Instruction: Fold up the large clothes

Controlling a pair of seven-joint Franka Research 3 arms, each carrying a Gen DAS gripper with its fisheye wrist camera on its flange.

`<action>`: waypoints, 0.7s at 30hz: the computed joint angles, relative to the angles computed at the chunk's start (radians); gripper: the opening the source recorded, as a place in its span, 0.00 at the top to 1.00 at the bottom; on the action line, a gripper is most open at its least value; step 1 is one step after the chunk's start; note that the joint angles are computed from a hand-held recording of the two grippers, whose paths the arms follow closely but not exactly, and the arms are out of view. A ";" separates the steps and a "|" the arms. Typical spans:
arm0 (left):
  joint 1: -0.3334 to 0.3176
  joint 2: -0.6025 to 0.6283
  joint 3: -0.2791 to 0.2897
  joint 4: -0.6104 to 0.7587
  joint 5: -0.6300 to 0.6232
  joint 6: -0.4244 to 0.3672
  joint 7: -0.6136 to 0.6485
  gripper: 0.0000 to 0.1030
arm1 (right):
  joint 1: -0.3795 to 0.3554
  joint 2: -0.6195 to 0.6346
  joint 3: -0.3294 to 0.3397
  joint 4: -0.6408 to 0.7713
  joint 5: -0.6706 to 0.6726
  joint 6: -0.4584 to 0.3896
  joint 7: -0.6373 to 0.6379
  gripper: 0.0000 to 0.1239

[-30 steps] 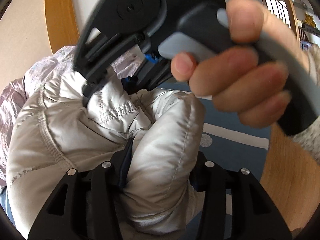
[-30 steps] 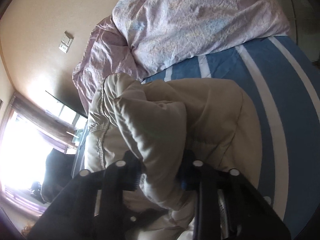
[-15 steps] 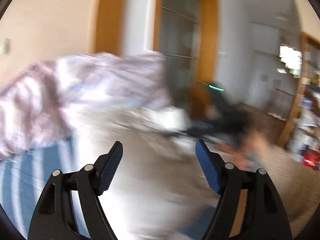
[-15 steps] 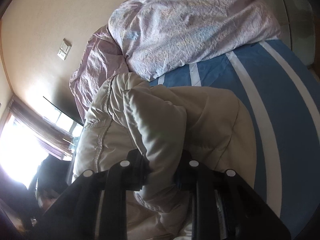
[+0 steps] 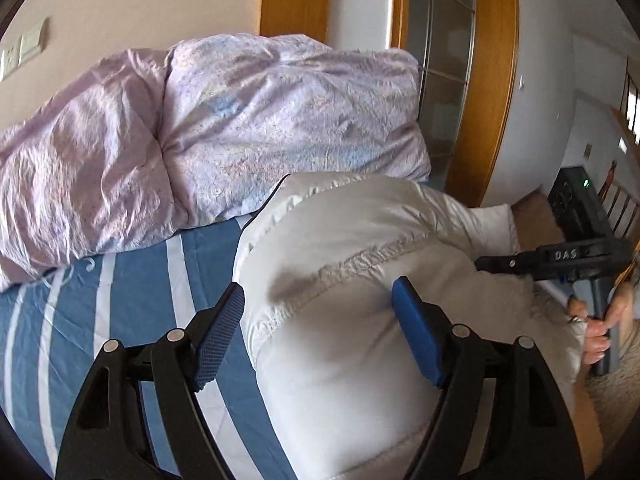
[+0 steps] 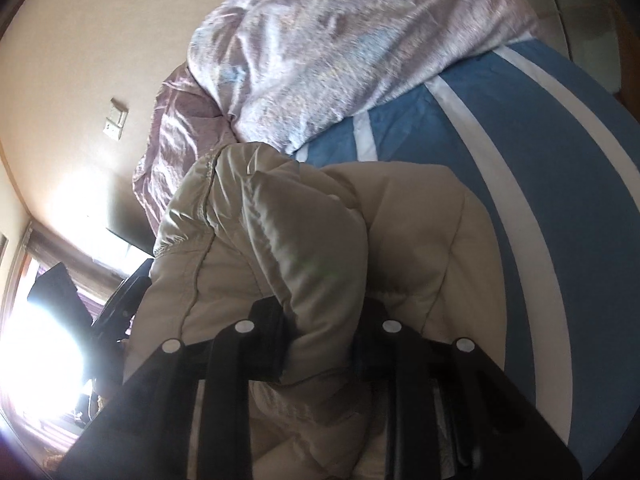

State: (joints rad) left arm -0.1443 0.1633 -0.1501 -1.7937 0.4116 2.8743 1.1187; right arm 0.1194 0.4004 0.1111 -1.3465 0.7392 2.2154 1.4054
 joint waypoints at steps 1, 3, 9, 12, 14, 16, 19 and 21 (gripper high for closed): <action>-0.007 0.008 0.002 0.009 0.012 -0.014 -0.010 0.25 | 0.000 -0.001 -0.002 -0.008 0.001 0.005 0.006 0.79; 0.002 0.026 -0.015 0.028 -0.036 -0.033 0.026 0.25 | -0.005 -0.001 -0.001 -0.020 0.015 0.012 0.013 0.79; -0.043 0.047 0.018 0.043 0.051 -0.078 -0.027 0.25 | 0.006 -0.026 -0.015 -0.050 -0.016 0.045 0.034 0.66; -0.054 0.044 0.026 0.037 0.100 -0.087 -0.081 0.25 | 0.018 -0.101 -0.028 -0.121 -0.048 0.099 0.048 0.54; -0.051 0.042 0.024 0.031 0.111 -0.082 -0.099 0.25 | 0.001 -0.156 -0.018 -0.178 0.013 0.107 -0.008 0.46; -0.048 0.038 0.022 0.023 0.117 -0.076 -0.111 0.25 | 0.005 -0.185 -0.023 -0.205 0.023 0.087 -0.026 0.44; -0.042 0.033 0.018 0.013 0.116 -0.071 -0.118 0.25 | 0.015 -0.192 -0.033 -0.214 0.008 0.035 -0.022 0.44; -0.044 0.032 0.020 0.011 0.127 -0.070 -0.133 0.25 | 0.042 -0.196 -0.044 -0.227 -0.067 0.052 0.017 0.61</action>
